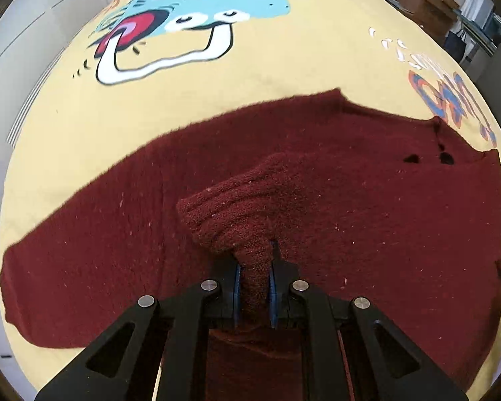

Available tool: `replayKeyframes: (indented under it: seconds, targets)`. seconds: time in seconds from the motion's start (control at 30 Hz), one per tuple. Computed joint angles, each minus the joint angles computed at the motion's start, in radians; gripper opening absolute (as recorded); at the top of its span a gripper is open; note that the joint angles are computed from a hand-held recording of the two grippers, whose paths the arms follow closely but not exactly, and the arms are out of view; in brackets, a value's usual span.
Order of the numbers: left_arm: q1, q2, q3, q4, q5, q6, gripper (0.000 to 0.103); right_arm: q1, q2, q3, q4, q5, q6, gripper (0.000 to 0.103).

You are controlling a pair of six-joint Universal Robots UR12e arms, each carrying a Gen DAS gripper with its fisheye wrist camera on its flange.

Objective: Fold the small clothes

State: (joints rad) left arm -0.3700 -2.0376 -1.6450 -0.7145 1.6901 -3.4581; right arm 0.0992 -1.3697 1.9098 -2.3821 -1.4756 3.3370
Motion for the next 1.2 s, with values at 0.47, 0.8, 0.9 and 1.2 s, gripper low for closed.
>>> replayKeyframes:
  seconds: [0.47,0.8,0.9,1.2]
  targets:
    - [0.002,0.009,-0.016,0.009,-0.002,0.016,0.011,0.001,0.186,-0.175,-0.007,0.137,0.033,0.076]
    - [-0.004,0.007,-0.016,0.029,-0.012,0.045,0.011,-0.008,0.174,-0.136,-0.065,0.071,0.074,0.019]
    - [-0.019,-0.010,-0.009,0.026,0.033,0.072,0.012,-0.006,0.188,-0.146,-0.036,0.061,0.067,0.019]
    - [-0.039,-0.035,0.007,0.019,0.133,0.087,0.028,0.014,0.175,-0.132,-0.083,0.006,0.070,0.072]
